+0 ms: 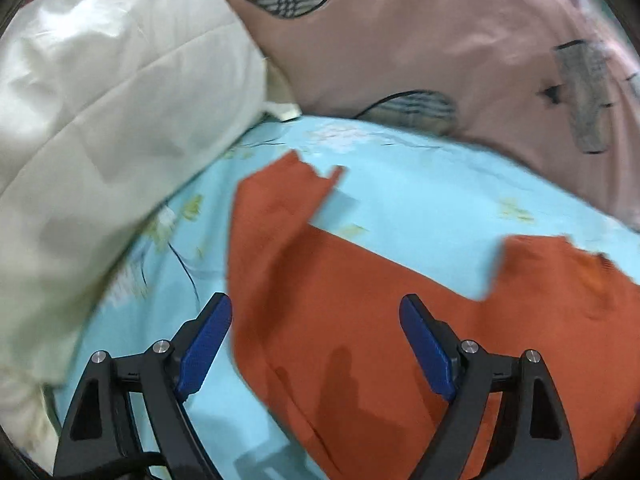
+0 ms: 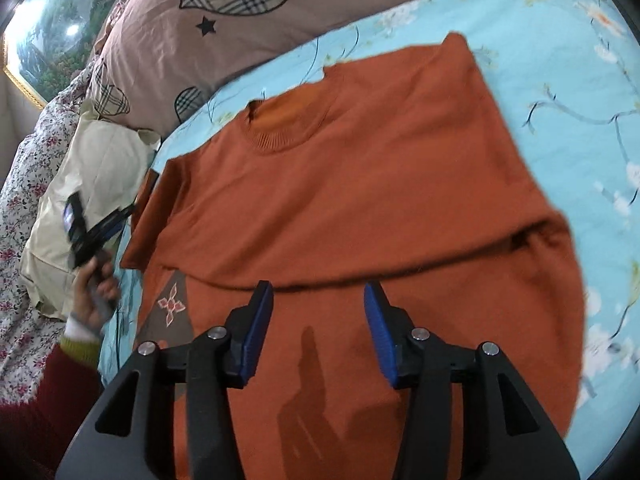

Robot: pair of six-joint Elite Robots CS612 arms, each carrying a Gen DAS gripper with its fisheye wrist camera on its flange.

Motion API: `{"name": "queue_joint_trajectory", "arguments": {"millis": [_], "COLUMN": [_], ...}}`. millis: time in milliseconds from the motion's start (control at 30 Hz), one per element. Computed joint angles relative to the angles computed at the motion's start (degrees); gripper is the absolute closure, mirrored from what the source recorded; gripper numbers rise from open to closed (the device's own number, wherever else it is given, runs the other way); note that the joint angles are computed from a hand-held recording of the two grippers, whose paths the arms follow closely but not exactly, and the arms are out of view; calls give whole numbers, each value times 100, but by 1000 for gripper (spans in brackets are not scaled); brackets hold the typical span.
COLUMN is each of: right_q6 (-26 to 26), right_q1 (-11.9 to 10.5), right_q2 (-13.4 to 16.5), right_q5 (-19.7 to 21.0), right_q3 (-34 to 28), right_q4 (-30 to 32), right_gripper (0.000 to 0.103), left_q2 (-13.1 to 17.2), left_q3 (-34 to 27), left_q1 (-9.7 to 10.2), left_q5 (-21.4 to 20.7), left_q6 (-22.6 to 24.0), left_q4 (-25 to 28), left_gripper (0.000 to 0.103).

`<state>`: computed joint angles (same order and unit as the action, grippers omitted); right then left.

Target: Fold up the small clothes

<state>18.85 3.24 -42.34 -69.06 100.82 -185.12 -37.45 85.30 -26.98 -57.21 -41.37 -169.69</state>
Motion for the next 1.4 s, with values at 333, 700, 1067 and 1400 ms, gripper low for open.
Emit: {"name": "queue_joint_trajectory", "arguments": {"millis": [333,700,1067,1400], "right_q6": [16,61,586,709], "right_q1": [35,43,-182,-264], "right_q2": [-12,-41,-53,126], "right_q5": [-70,272,277,361], "right_q3": [25,110,327,15], "right_q4": [128,-190,-648,-651], "right_gripper": [54,54,54,54], "left_q2": [446,-204,358,1078], "left_q3": [-873,282,-560,-1592], "left_q1": [388,-248,-913,-991], "left_q5": [-174,-616,-2032,-2839], "left_q6": [119,574,998,1089], "left_q4": [969,-1936,-2078,-635], "left_gripper": [87,92,92,75]}}
